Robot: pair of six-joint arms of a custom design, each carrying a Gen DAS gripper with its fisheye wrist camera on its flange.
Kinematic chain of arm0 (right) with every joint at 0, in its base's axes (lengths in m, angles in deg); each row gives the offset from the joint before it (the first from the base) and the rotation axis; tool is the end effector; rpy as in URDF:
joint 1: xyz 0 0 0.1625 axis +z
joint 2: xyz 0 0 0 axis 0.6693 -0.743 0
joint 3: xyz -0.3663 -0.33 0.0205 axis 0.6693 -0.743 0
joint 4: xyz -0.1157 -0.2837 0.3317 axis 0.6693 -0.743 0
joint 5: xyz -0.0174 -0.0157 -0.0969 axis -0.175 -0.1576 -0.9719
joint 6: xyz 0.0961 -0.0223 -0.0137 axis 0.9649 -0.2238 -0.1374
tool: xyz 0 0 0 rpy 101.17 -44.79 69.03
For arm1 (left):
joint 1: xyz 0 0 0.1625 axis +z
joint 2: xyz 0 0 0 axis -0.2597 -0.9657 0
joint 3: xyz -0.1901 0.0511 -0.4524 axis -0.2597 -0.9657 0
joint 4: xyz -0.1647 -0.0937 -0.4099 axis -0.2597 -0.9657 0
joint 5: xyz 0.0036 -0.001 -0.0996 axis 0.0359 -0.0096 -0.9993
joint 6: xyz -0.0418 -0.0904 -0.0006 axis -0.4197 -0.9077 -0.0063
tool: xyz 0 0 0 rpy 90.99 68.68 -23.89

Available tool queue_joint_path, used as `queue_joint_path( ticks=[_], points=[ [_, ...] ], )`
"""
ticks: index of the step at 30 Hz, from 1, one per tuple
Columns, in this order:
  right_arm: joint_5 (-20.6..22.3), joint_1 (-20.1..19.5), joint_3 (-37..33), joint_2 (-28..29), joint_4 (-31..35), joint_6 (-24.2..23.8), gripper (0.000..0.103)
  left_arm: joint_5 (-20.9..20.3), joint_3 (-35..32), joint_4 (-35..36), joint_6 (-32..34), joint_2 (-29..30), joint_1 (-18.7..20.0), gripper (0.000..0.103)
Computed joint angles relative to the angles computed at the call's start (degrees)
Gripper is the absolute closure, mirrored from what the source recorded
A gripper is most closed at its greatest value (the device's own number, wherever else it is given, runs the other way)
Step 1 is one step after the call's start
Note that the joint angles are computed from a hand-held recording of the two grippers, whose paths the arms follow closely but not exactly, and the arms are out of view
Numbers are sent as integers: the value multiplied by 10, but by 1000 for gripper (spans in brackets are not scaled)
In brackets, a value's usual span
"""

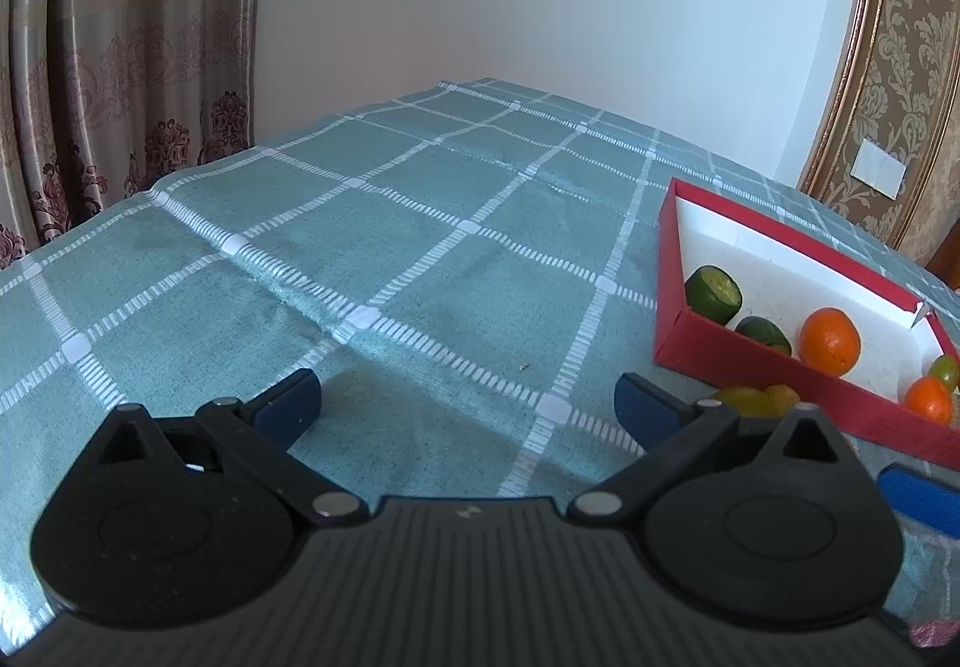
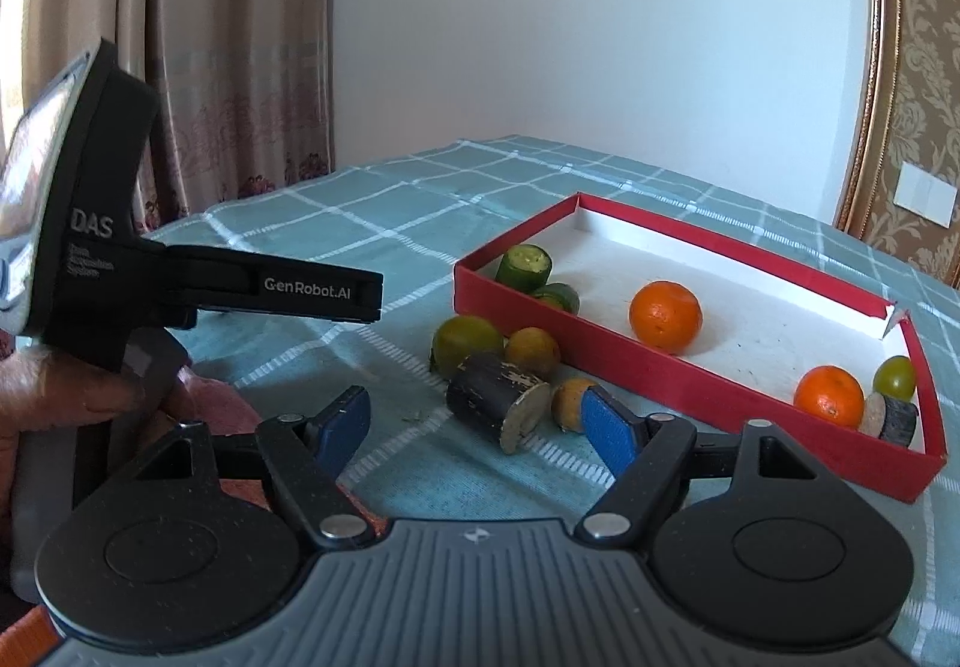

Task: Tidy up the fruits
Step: 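Reach the right tool to the dark wooden log and close it, then carry the wooden log into the red tray and open the right tool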

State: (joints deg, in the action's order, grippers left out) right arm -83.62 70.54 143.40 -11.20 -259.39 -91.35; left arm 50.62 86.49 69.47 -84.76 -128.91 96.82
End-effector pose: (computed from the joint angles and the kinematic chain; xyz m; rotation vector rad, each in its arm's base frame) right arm 0.3353 -0.5867 -0.1264 0.8741 -2.2039 1.0451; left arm 0.0902 -0.6510 0.2589 0.2952 2.2347 -1.2112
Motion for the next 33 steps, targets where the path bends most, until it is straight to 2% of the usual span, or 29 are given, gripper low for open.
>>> queue_joint_path(
  ticks=[4,7,12,22,24,28,33],
  points=[
    [-5,-3,-7,3,17,24,33,4,1,0,-2,-1,1,0],
    [-10,-4,-14,5,25,44,43,8,1,-1,-5,-1,2,0],
    [-31,0,-35,15,33,70,44,13,1,-2,-7,-2,4,0],
    [-109,16,-100,51,51,110,44,20,2,-2,-11,-4,6,0],
    [-120,16,-110,58,47,114,47,21,2,-2,-11,-4,7,0],
    [-127,16,-117,65,35,124,60,21,2,-2,-11,-4,6,0],
    [-121,14,-114,62,35,140,61,21,2,-1,-10,-4,7,0]
  ],
)
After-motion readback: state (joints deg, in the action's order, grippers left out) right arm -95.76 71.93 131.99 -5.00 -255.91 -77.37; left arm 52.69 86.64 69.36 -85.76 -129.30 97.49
